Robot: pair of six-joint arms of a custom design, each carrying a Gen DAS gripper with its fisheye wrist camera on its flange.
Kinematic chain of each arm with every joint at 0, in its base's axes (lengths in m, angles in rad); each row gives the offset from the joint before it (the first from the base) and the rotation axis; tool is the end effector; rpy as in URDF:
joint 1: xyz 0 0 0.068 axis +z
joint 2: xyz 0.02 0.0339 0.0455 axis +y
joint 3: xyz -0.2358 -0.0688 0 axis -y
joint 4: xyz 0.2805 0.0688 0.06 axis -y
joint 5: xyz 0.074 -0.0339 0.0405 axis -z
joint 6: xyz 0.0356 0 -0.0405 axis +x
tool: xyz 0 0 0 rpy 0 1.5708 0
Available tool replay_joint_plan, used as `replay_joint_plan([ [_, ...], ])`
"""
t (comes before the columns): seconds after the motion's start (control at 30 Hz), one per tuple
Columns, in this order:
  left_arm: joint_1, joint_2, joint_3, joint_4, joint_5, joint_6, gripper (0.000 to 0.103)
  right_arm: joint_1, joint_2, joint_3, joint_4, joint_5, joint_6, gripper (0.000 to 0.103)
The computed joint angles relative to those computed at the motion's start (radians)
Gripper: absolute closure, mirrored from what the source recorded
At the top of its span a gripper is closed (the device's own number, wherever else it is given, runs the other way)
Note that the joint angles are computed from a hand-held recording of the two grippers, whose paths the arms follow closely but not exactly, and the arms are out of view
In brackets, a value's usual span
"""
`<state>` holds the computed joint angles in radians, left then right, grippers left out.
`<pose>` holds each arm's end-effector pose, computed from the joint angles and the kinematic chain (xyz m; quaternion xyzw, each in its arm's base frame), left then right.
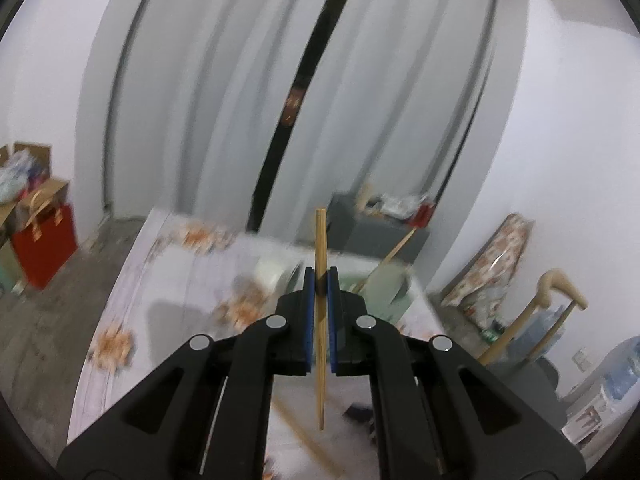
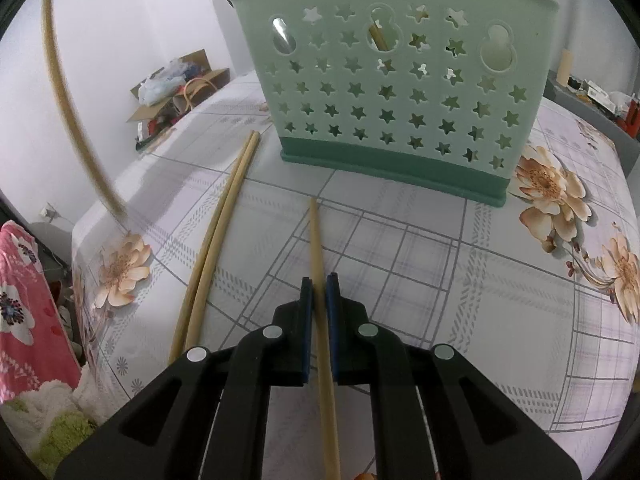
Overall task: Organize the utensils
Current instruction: 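Lift the chopstick with the left gripper and lower it into the green holder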
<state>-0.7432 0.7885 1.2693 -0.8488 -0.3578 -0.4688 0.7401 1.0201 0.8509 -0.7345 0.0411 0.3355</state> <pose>0.1372 -0.1092 0.4251 0.0112 0.8175 -0.1965 0.5412 0.1863 0.1682 0.2403 -0.1832 0.9268 0.1510 0.2911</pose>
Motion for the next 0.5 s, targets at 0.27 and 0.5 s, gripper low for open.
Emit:
replay_joint_plan([
  [0.27, 0.029, 0.229, 0.23, 0.22, 0.018, 0.172, 0.099, -0.008, 0.001, 0.002, 0.003, -0.006, -0.004, 0.096],
  [0.5, 0.064, 0.413, 0.278, 0.361, 0.018, 0.195, 0.099, -0.016, 0.012, 0.014, 0.002, -0.019, 0.0, 0.096],
])
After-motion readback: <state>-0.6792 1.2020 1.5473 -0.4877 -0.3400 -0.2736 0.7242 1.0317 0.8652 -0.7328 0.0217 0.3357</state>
